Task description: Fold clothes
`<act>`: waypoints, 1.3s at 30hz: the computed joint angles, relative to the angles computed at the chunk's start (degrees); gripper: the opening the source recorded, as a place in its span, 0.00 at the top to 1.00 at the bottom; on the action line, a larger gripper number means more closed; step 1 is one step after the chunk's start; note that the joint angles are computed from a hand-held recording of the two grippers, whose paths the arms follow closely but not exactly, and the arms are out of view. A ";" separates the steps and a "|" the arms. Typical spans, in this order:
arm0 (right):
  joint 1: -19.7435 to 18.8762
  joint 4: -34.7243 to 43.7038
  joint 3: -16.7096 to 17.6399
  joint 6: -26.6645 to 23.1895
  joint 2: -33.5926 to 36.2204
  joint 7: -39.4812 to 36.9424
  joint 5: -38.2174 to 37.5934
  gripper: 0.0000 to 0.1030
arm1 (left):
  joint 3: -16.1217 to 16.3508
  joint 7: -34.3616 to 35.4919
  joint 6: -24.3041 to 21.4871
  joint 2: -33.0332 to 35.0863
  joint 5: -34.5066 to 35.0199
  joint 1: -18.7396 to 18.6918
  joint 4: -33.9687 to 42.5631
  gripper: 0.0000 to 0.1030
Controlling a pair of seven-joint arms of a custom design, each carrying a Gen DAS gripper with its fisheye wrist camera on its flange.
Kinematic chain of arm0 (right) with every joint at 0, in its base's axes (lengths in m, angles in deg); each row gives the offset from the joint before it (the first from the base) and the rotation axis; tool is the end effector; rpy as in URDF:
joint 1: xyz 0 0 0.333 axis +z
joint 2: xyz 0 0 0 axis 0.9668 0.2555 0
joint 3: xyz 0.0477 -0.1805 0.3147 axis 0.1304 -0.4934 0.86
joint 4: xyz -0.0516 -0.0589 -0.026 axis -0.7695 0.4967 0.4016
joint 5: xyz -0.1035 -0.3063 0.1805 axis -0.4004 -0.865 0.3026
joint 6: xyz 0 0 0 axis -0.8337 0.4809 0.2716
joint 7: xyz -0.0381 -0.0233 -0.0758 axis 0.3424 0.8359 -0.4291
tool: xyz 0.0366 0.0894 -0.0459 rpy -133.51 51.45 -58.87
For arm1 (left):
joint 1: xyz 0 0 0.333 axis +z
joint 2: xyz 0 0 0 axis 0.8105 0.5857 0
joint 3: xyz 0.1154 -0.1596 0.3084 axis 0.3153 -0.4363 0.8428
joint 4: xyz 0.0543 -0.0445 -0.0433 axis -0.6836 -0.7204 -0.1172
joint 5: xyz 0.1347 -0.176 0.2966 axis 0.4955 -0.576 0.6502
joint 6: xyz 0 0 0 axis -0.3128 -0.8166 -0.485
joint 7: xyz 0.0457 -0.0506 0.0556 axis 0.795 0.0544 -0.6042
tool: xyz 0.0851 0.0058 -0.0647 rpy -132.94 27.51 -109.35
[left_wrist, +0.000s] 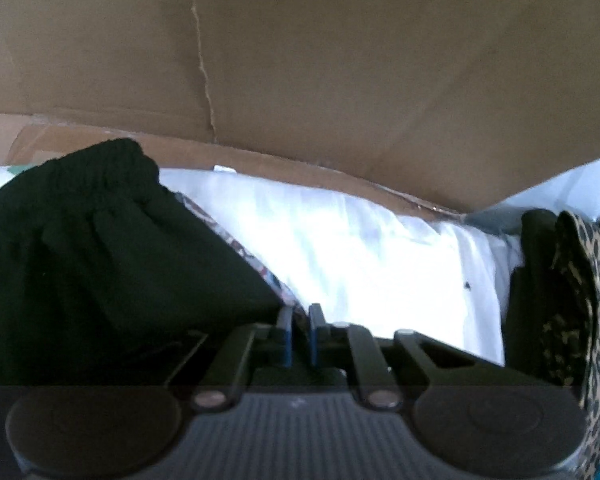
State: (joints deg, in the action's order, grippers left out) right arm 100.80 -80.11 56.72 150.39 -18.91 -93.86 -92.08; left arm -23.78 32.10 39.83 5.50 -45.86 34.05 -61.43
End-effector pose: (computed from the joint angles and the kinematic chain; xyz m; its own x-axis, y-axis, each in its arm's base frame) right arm 0.4314 0.3015 0.3377 -0.3008 -0.9300 -0.2113 -0.7077 0.3662 -0.6042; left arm 0.6630 -0.3662 0.4030 -0.7718 -0.5978 0.2167 -0.6347 0.7038 -0.3191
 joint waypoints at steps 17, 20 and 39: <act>-0.40 -0.94 0.96 -4.49 -4.28 -0.30 -2.15 0.48 | -0.54 18.36 -4.26 -2.88 1.57 2.99 5.06 0.62; -0.60 0.23 1.04 -3.26 -3.00 -0.16 -2.79 0.48 | -0.08 20.52 -3.93 -2.72 2.18 3.14 4.70 0.62; -0.91 -2.23 0.34 1.19 -2.19 -20.02 11.94 0.48 | 1.03 22.33 0.34 1.45 6.23 0.26 7.25 0.59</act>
State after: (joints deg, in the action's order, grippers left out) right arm 99.89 -82.33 57.06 151.59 -21.10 -113.88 -80.15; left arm -22.74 54.43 40.17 6.95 -39.64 34.31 -54.18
